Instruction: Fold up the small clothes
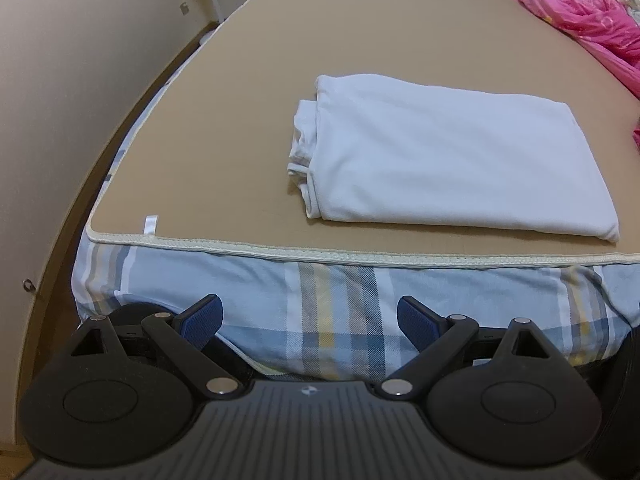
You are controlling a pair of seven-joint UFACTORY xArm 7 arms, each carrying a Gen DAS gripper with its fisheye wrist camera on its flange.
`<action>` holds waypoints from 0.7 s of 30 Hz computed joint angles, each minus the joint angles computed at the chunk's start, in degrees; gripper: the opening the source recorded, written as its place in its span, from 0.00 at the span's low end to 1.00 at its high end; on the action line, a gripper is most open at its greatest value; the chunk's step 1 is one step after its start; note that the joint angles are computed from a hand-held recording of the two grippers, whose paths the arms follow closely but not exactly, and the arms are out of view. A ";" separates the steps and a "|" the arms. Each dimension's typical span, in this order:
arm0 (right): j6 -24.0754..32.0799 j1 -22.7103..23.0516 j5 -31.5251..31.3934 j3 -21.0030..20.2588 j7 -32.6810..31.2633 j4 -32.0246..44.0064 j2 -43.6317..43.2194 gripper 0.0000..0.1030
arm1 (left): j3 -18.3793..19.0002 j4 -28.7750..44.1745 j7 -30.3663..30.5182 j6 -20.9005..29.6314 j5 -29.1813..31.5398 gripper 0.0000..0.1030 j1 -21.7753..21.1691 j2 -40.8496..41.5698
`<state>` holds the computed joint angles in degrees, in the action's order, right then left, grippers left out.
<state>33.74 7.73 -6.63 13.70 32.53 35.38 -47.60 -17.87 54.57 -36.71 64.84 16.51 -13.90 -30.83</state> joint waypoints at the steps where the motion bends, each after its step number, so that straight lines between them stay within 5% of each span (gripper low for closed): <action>1: 0.34 0.05 0.08 0.01 0.11 0.06 -0.06 0.86 | -0.07 -0.01 -0.05 0.04 0.09 0.93 -0.01 -0.11; 21: 0.75 -0.39 0.18 -0.48 1.74 0.11 2.32 0.86 | 0.42 0.40 -0.66 0.07 -0.07 0.93 0.01 2.13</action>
